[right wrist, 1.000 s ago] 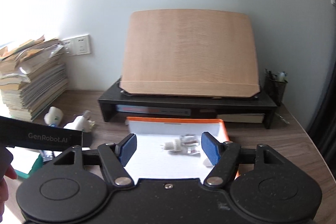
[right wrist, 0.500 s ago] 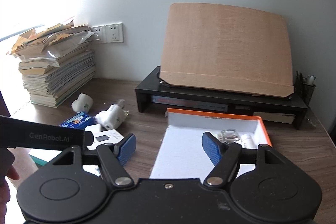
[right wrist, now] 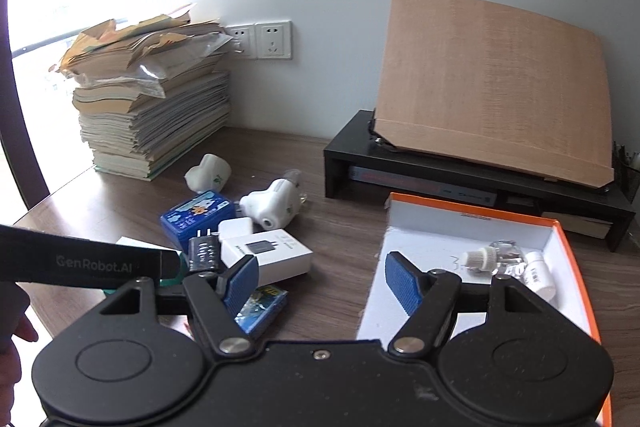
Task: Organize rigid objects
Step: 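Move both tools back toward the scattered items on the desk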
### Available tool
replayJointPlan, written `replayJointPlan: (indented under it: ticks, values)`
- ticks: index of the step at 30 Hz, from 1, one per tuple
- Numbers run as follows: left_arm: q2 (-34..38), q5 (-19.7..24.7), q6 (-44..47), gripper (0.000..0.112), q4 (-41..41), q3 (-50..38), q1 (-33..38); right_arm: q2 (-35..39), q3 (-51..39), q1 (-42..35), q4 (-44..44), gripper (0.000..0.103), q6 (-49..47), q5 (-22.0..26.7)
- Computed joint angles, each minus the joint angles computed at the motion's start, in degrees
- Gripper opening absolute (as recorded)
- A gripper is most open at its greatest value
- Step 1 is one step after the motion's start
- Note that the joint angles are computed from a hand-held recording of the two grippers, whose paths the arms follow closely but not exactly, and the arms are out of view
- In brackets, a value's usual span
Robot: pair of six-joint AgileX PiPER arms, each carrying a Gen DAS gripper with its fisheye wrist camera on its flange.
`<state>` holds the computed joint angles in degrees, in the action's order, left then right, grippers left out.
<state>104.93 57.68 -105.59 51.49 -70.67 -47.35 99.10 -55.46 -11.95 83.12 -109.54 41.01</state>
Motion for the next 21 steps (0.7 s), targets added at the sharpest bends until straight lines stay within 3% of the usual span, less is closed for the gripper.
replayJointPlan:
  ticks: [6,9,12,15,21]
  values:
    - [-3.6,-0.9,-2.8,0.097,2.4,8.3,0.5,-0.8,1.7,1.8,0.7,0.083,-0.7,-1.0]
    - [-8.3,-7.1,-5.0,0.099,9.5,17.6,1.8,-1.2,2.4,2.1,0.8,0.083,-0.6,-1.7]
    - [-13.0,-15.0,0.6,0.099,16.4,25.1,4.7,-1.7,3.1,2.3,1.4,0.083,-0.5,-2.7]
    - [-14.7,-20.4,9.4,0.099,20.7,28.7,8.7,-2.2,4.1,2.8,1.8,0.083,0.2,-4.3]
    - [-13.4,-36.2,21.3,0.103,28.2,30.7,20.9,-4.0,6.5,5.3,3.3,0.083,1.4,-10.0]
